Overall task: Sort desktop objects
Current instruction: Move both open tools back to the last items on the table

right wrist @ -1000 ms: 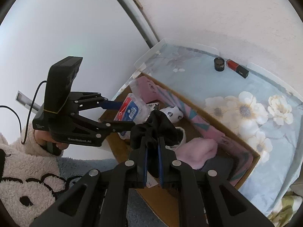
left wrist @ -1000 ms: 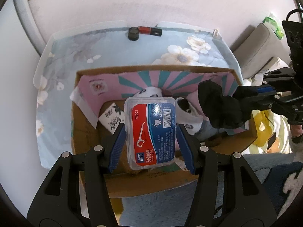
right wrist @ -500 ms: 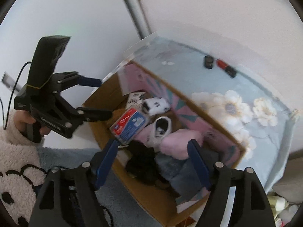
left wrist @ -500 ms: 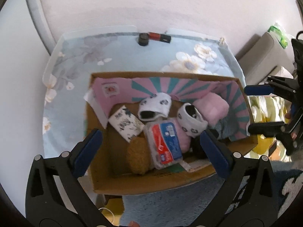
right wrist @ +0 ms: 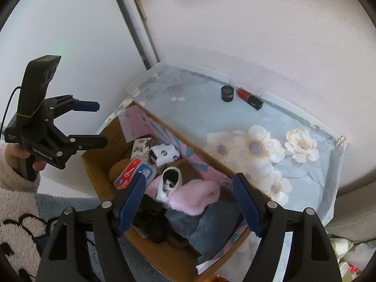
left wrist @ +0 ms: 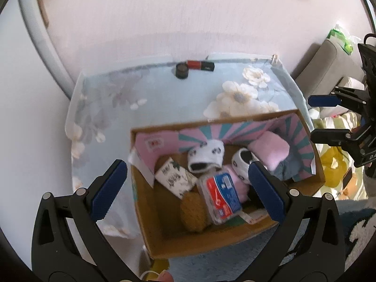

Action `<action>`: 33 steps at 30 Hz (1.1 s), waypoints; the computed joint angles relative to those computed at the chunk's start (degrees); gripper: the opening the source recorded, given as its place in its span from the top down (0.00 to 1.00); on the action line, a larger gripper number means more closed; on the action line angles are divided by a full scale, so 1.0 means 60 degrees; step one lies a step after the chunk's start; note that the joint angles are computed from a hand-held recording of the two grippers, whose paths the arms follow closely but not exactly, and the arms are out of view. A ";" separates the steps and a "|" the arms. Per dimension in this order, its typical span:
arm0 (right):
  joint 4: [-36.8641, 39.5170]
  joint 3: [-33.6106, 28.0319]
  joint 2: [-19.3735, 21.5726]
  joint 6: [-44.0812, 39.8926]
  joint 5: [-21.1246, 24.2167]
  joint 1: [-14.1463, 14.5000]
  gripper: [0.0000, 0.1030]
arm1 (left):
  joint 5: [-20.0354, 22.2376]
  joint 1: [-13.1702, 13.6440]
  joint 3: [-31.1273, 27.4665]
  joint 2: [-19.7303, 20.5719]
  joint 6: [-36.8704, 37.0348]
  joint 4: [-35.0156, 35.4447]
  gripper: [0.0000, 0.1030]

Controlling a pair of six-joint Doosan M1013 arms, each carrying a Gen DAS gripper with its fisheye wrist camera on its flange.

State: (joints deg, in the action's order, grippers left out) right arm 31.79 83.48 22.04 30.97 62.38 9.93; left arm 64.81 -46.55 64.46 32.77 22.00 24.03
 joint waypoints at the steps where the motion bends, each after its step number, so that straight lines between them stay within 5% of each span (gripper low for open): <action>1: -0.0035 -0.0034 0.0015 0.0084 -0.0063 0.0014 0.30 | -0.0035 0.0032 -0.0010 -0.0010 0.0087 0.0032 0.00; 17: -0.0341 -0.0624 0.0461 0.1247 -0.0545 0.0153 0.30 | -0.0807 0.0670 -0.0257 0.0073 0.1823 -0.0282 0.00; 33: -0.0684 -0.2589 0.1974 0.1368 -0.0812 0.0474 0.30 | -0.1944 0.1897 -0.1821 0.1383 0.6082 -0.1509 0.00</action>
State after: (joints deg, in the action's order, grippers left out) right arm 27.69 67.95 33.89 39.17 57.50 12.77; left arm 53.14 -35.17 53.53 41.07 58.49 14.98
